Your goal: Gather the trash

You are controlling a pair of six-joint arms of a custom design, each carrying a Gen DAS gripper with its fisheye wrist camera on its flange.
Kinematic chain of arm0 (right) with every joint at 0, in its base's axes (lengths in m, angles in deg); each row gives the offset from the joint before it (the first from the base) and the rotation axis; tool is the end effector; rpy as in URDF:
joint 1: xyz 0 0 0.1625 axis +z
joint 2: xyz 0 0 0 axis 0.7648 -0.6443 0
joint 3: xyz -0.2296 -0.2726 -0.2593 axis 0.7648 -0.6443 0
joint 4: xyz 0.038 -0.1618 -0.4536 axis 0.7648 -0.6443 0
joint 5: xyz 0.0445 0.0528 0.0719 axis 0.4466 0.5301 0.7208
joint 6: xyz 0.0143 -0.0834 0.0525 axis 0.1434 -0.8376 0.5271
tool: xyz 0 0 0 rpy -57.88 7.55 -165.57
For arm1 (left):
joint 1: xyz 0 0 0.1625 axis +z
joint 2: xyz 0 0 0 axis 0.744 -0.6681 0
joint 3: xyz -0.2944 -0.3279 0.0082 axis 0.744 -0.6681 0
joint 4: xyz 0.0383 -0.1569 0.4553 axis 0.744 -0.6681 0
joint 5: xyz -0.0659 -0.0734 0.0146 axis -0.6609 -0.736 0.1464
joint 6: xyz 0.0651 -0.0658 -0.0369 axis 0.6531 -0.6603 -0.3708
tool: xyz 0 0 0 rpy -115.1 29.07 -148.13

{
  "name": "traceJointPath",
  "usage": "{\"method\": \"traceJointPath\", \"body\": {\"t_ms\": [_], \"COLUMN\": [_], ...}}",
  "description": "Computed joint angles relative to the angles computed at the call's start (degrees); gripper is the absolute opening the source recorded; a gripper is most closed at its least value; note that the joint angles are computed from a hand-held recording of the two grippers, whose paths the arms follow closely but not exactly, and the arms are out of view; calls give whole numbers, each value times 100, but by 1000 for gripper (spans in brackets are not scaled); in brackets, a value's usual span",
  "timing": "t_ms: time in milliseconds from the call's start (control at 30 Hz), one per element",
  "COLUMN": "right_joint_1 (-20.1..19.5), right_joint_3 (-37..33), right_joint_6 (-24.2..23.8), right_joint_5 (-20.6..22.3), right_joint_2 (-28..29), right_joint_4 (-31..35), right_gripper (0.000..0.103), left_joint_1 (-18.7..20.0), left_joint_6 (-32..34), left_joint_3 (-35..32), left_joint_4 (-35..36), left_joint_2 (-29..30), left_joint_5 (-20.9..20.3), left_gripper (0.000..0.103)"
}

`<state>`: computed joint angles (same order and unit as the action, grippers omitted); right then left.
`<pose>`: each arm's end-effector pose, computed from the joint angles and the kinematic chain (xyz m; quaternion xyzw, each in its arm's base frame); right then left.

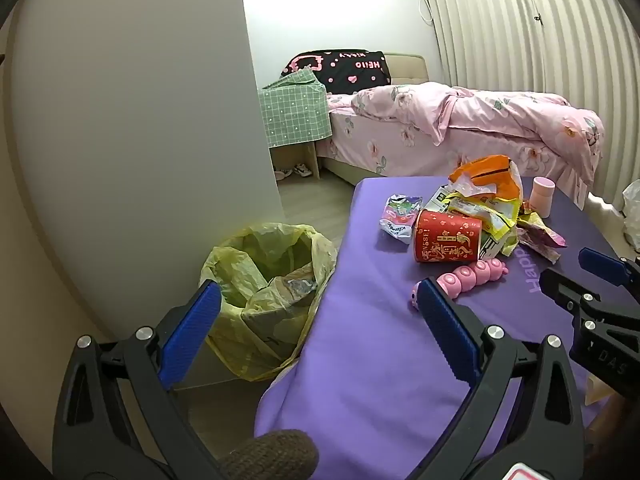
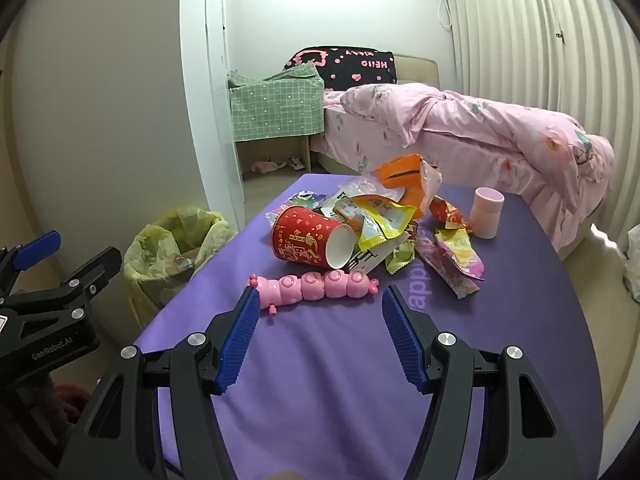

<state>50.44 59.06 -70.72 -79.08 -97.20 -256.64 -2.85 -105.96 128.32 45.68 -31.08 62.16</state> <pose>0.1919 -0.6559 0.3177 0.0927 -0.7960 0.4783 0.3591 -0.4072 -0.7079 0.1330 0.3423 0.7803 -0.4132 0.3215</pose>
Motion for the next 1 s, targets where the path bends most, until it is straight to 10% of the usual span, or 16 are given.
{"method": "traceJointPath", "body": {"t_ms": [1000], "right_joint_1": [34], "right_joint_3": [5], "right_joint_6": [-47], "right_joint_5": [-86], "right_joint_2": [-7], "right_joint_4": [-95], "right_gripper": [60], "left_joint_1": [-4], "left_joint_6": [-129], "left_joint_3": [45], "left_joint_4": [70], "left_joint_2": [-28], "left_joint_5": [75], "left_gripper": [94]}}
